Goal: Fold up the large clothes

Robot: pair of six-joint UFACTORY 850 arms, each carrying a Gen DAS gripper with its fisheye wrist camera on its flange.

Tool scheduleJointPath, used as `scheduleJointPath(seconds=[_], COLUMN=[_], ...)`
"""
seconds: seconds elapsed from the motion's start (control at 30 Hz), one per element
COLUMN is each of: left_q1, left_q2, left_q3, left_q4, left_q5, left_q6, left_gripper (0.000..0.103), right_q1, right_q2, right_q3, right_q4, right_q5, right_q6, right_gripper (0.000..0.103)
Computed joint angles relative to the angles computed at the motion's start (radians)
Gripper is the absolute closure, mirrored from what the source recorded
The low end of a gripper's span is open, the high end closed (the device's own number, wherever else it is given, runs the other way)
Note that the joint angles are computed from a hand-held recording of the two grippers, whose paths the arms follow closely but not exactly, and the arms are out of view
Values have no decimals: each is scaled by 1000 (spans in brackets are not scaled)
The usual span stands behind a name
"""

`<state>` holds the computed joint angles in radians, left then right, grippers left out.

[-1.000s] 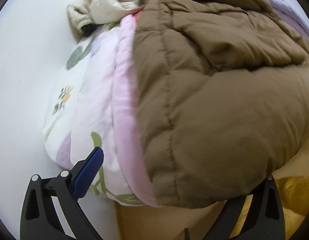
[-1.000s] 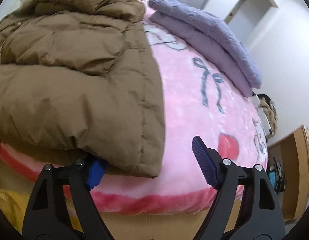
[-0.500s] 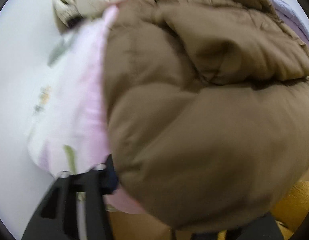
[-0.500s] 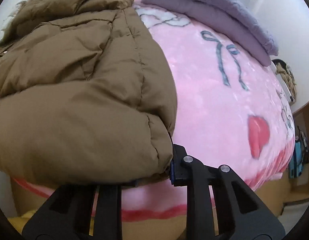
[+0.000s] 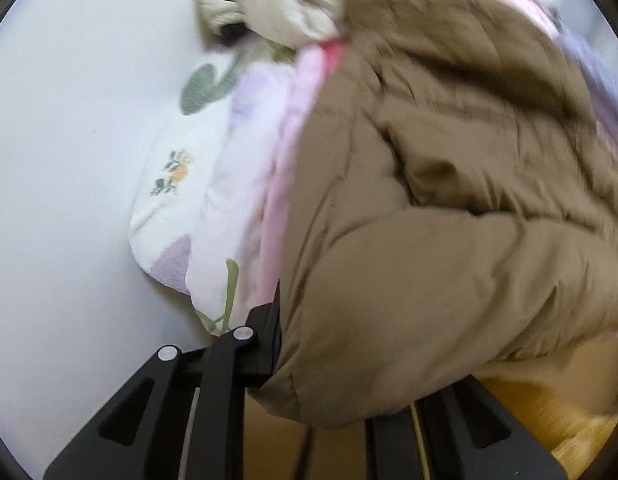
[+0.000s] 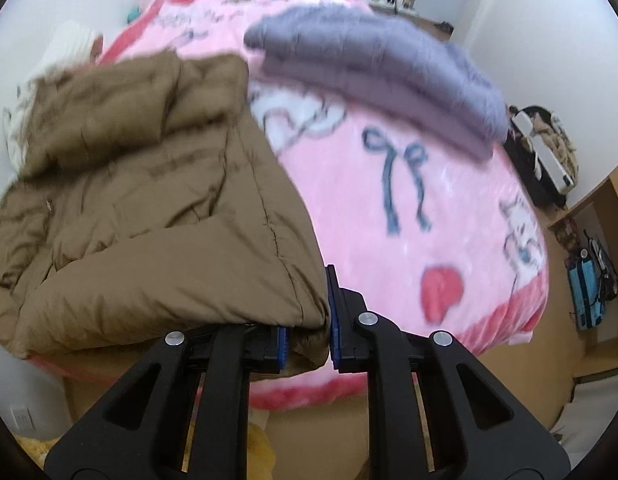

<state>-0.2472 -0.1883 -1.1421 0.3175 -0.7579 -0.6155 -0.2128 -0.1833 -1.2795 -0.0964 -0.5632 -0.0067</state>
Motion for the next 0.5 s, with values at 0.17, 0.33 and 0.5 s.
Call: scheduleJointPath(seconds=[0.17, 0.33, 0.5], left_q1=[14, 26, 20], left_q2=[-32, -121, -273], left_q3=[-109, -293, -551], left_q4=[58, 115, 172], left_q5=[15, -27, -133], left_q6=[-78, -104, -115], left_gripper=[88, 88, 88], right_q1=[26, 21, 15], right_q2=[-59, -207, -431], right_q3=[-150, -396, -738], right_q4=[5, 109, 216], right_q5=[-9, -52, -155], right_q6=[-81, -220, -326], right_gripper=[89, 89, 89])
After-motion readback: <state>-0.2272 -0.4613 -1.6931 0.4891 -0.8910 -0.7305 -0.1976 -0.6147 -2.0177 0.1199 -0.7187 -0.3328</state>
